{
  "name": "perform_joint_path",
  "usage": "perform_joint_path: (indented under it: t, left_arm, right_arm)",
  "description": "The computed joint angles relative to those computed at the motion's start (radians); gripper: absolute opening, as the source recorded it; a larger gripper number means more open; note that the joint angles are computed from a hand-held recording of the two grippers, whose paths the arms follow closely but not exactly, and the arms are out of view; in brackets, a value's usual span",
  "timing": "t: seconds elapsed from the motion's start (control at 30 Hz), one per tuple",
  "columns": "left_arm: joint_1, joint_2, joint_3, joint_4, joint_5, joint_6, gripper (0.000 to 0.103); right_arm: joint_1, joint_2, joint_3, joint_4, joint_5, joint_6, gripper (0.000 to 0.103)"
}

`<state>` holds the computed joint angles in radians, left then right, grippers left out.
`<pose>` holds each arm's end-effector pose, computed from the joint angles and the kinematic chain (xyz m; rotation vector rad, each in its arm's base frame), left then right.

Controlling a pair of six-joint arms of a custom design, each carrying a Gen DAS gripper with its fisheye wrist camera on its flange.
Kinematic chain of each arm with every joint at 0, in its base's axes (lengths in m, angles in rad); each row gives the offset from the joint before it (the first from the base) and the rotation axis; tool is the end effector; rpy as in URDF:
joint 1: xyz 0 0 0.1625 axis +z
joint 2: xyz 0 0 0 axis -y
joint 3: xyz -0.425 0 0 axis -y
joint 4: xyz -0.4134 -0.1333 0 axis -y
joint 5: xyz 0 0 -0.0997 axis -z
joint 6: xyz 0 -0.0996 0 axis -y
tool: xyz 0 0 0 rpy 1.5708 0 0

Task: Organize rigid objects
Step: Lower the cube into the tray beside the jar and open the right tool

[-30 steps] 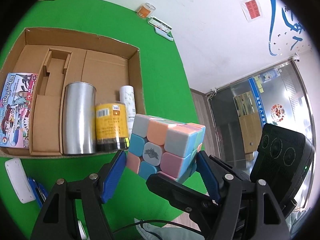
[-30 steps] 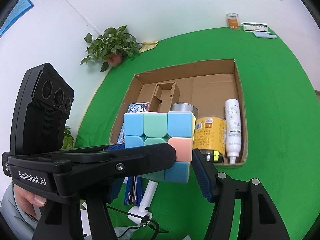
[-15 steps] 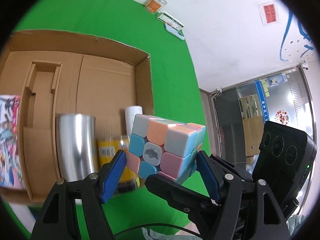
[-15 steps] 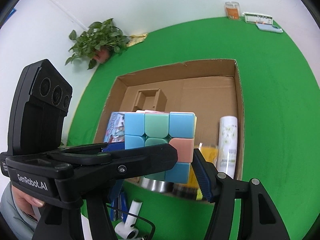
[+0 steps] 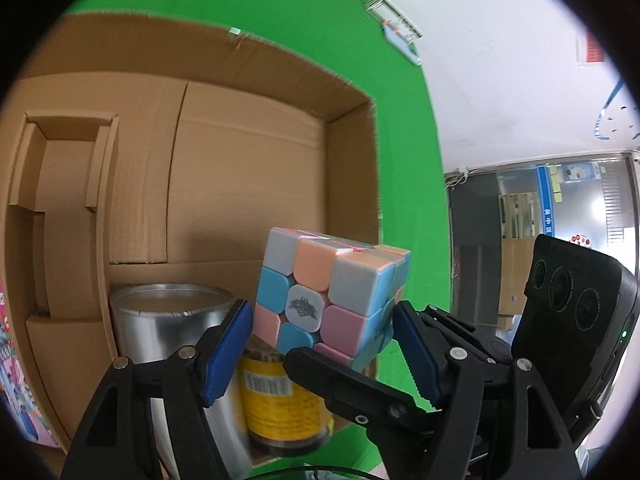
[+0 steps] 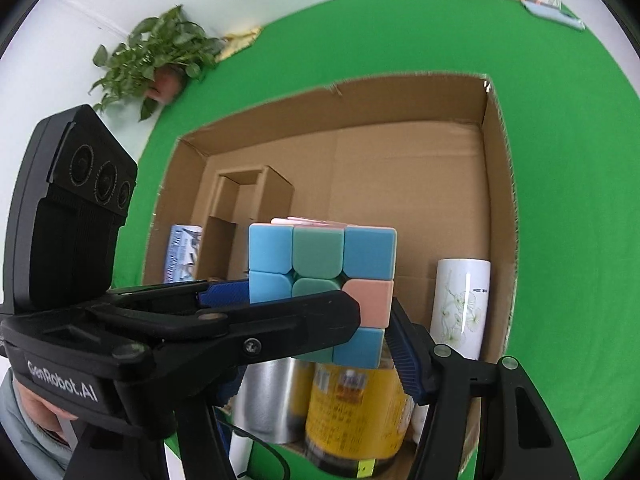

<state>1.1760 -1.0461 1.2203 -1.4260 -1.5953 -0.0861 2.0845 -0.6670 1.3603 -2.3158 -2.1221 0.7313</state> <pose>-0.1421 -0.6812 0.3329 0.4631 3.0157 0.4856 0.4421 -0.6184 0.0816 -0.3104 -2.6615 0.4982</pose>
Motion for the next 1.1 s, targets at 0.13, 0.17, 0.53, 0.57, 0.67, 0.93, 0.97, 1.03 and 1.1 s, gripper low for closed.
perform_joint_path:
  t: [0.13, 0.17, 0.53, 0.57, 0.67, 0.93, 0.97, 1.03, 1.1]
  left_arm:
    - [-0.007, 0.019, -0.003, 0.030, 0.030, 0.017, 0.070]
    - [-0.013, 0.022, -0.003, 0.040, 0.040, 0.030, 0.070]
    - [-0.007, -0.012, -0.034, 0.031, 0.085, 0.032, 0.070]
    - [-0.010, -0.023, -0.029, 0.022, 0.105, 0.033, 0.070]
    - [-0.009, -0.066, -0.016, -0.004, 0.142, 0.029, 0.070]
    - [-0.025, -0.208, 0.064, -0.120, 0.238, 0.020, 0.071]
    - [-0.032, -0.225, 0.078, -0.133, 0.258, 0.022, 0.072]
    - [-0.058, -0.269, 0.125, -0.181, 0.325, 0.038, 0.072]
    - [-0.097, -0.318, 0.188, -0.243, 0.429, 0.063, 0.075]
  right_arm:
    - [-0.024, 0.014, 0.009, 0.020, -0.006, 0.040, 0.057]
    - [-0.026, 0.016, 0.010, 0.023, -0.011, 0.048, 0.056]
    - [-0.056, 0.057, -0.024, 0.138, -0.037, 0.142, 0.057]
    - [-0.054, 0.060, -0.026, 0.140, -0.038, 0.144, 0.057]
    - [-0.041, 0.059, -0.024, 0.143, -0.039, 0.149, 0.065]
    - [0.030, 0.047, -0.034, 0.146, -0.097, 0.160, 0.081]
    - [0.040, 0.046, -0.037, 0.154, -0.107, 0.167, 0.081]
    - [0.064, 0.043, -0.037, 0.154, -0.136, 0.172, 0.081]
    - [0.091, 0.035, -0.036, 0.158, -0.164, 0.179, 0.053]
